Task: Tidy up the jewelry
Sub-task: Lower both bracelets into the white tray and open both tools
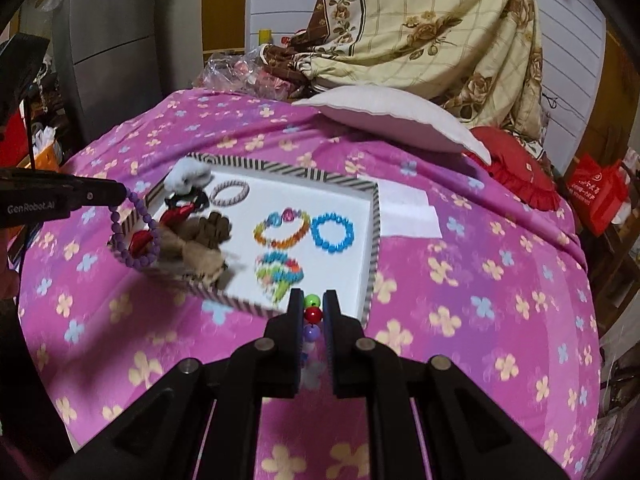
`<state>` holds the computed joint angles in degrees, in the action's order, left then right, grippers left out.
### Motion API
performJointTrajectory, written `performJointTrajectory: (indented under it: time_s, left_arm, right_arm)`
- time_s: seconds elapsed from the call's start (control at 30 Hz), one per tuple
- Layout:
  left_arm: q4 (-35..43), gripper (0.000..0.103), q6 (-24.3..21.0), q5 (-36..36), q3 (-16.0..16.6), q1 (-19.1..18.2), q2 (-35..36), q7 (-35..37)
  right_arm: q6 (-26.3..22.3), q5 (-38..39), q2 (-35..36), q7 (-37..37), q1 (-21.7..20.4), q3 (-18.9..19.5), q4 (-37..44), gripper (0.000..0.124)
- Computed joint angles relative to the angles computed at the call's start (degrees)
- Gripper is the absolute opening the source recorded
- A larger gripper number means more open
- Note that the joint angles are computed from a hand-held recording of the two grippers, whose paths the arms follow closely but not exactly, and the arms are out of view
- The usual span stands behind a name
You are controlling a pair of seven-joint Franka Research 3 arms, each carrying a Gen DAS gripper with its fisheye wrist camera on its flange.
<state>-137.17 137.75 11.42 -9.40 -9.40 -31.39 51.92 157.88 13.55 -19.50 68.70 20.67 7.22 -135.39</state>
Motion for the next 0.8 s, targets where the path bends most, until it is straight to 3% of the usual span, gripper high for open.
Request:
performJointTrajectory:
  time_s: [0.27, 0.43, 0.63, 0.8]
  left_arm:
    - [8.81, 0.027, 0.25, 3.44, -1.07, 2.12, 10.92, -1.09]
    - [13.66, 0.027, 2.14, 1.79, -0.16, 1.9, 18.67, 0.29]
    - [16.74, 0.027, 2.19, 2.91, 0.07, 3.02, 25.41, -0.37]
    - [16.81, 0.027, -0.19, 5.14, 0.7, 4.41, 27.75, -3.41]
  right_arm:
    - [-0.81, 1.39, 9.04, -0.16, 0.52, -0.42, 7.37, 0.009]
    - [-1.95, 4.77, 15.13, -1.21, 0.64, -1.21, 11.52, 0.009]
    - [-2.32, -5.92, 20.86, 7.87, -1.06, -1.58, 14.51, 0.009]
    - [-1.51, -9.29, 22.7, 9.38, -0.75, -1.76, 15.12, 0.009]
